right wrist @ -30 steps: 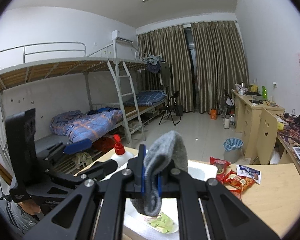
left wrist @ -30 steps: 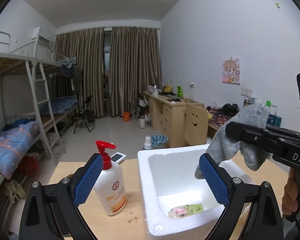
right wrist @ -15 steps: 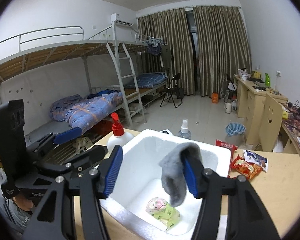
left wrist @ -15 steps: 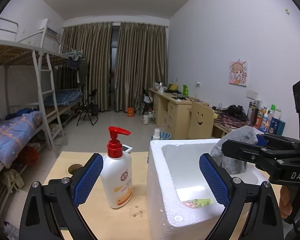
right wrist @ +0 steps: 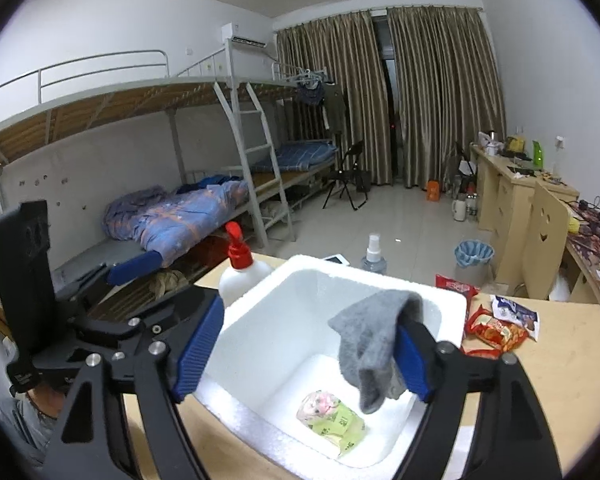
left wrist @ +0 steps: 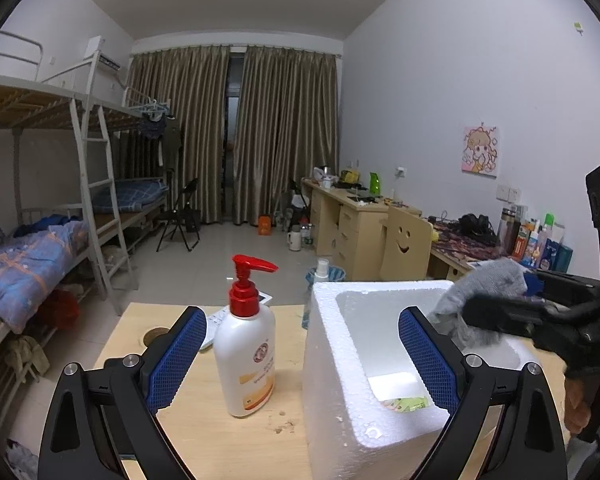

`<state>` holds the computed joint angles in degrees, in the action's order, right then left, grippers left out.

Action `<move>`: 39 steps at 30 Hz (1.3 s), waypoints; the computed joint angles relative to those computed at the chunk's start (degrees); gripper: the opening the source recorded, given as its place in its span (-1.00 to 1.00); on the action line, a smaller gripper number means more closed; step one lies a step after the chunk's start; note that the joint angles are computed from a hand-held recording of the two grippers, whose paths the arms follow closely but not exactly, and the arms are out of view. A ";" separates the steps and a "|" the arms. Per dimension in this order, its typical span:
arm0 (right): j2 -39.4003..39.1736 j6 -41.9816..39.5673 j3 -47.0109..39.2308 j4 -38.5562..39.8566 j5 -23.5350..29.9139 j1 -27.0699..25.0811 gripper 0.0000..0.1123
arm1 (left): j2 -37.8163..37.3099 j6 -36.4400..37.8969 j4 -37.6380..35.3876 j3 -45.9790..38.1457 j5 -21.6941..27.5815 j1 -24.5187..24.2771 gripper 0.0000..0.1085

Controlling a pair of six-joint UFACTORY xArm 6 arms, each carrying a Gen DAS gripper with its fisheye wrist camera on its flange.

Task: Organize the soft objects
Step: 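Lower the grey sock into the foam box and open the right tool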

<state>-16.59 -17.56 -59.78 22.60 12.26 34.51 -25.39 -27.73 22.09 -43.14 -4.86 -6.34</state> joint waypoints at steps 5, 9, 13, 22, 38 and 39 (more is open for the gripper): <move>0.47 10.58 -2.33 -12.44 4.35 -0.49 0.64 | -1.76 4.66 -5.74 1.65 -0.80 0.17 0.79; 1.31 22.09 -4.77 -28.47 10.46 0.02 0.65 | -3.19 9.89 -11.67 2.58 0.61 -0.72 0.79; 0.89 31.53 -5.42 -40.84 14.07 1.00 0.66 | -6.30 14.18 -16.80 4.47 0.10 -1.19 0.79; -0.29 43.33 -5.26 -60.79 18.92 4.77 0.83 | -12.49 4.06 -6.09 7.33 2.15 0.88 0.79; 0.25 35.99 -7.25 -50.55 22.37 2.47 0.83 | -21.01 0.84 -2.81 10.52 5.73 0.77 0.79; 0.38 33.64 -7.62 -47.93 23.15 2.20 0.83 | -21.38 0.43 -2.28 10.65 5.87 0.77 0.79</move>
<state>-16.21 16.08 -67.40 -25.33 35.41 36.71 -46.77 -27.30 19.81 -32.48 1.01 -5.58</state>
